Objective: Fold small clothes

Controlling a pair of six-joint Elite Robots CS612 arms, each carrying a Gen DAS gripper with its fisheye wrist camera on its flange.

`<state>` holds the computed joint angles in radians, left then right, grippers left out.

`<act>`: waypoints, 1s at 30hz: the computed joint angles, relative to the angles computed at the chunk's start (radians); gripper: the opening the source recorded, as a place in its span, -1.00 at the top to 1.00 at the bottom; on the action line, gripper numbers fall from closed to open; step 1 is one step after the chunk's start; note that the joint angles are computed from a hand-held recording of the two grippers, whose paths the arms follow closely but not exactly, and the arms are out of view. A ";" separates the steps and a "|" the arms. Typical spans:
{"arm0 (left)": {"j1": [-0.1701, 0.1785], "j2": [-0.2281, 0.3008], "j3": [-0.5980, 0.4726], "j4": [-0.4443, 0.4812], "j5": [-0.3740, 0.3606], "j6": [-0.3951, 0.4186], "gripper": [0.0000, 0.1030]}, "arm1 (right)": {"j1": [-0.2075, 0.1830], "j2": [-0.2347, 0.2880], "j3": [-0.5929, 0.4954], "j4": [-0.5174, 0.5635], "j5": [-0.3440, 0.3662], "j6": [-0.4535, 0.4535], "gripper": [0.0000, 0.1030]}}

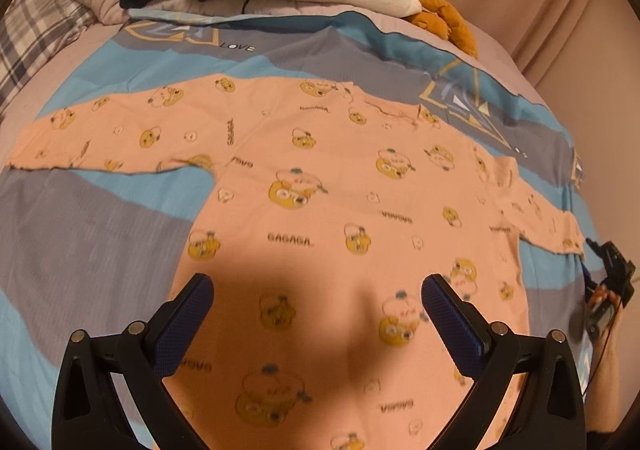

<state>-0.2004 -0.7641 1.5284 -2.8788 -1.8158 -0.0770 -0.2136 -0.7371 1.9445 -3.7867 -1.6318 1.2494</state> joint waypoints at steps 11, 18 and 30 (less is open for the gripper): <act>0.004 0.033 -0.055 0.058 0.030 -0.044 -1.00 | -0.022 0.005 -0.033 0.022 -0.021 -0.069 0.84; 0.037 0.035 -0.066 0.061 -0.024 -0.106 -1.00 | 0.066 -0.098 -0.136 0.210 -0.011 -0.430 0.85; 0.113 0.033 -0.057 0.022 -0.031 -0.177 -1.00 | 0.325 0.006 -0.562 0.642 -0.080 -0.990 0.85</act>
<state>-0.0872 -0.7313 1.4711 -2.8569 -1.8468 -0.2544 0.1111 -0.7315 1.3825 -3.1443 -1.7123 0.2590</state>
